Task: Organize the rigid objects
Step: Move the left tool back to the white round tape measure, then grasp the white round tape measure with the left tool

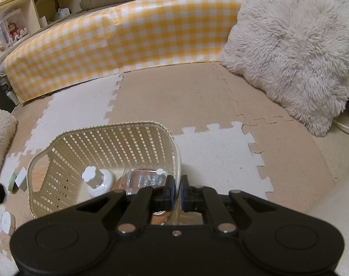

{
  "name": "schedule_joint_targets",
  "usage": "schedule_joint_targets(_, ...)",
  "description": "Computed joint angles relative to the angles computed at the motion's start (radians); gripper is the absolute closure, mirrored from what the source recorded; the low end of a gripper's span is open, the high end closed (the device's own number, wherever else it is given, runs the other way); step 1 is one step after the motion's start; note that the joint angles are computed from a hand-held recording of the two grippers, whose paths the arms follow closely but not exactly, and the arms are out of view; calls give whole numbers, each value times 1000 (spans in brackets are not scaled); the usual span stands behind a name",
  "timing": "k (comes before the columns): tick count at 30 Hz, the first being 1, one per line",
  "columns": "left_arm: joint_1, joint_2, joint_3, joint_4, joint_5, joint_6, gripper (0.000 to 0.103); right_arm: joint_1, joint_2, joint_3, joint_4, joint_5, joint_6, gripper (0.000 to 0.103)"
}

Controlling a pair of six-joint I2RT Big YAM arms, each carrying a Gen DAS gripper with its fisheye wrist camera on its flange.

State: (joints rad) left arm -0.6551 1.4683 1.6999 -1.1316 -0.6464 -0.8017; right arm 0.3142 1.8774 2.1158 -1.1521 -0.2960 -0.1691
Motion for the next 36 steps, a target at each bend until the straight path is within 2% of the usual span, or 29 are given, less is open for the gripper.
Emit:
schedule_joint_targets(5,-5,-90,-106,-3,-75,-91,0,1,0,2,-1,4,-2,97)
schedule_joint_targets(9,-11,-126,-157,-99,-138,-205,0,3,-1,1,-1,10,-7,97)
schedule_joint_targets(14,-12,-148,-213,-236,-131,-374,0,5,-4,-3,1,16,-10,97)
schedule_joint_targets(18,-14,-166,-269,-290,-107,-470,0,6,-3,-2,1,19,-11,97)
schedule_joint_targets(21,-12,-184,-320,-296,-77,-508,0,6,-3,-2,1,20,-11,97)
schedule_joint_targets(24,-3,-211,-381,-258,-24,-499,0,6,-4,-3,0,21,-13,97)
schedule_joint_targets(31,17,-252,-480,-206,78,-535,0,7,-5,-4,1,25,-16,97)
schedule_joint_targets(36,13,-251,-487,-206,72,-522,0,7,-5,-4,1,27,-18,97)
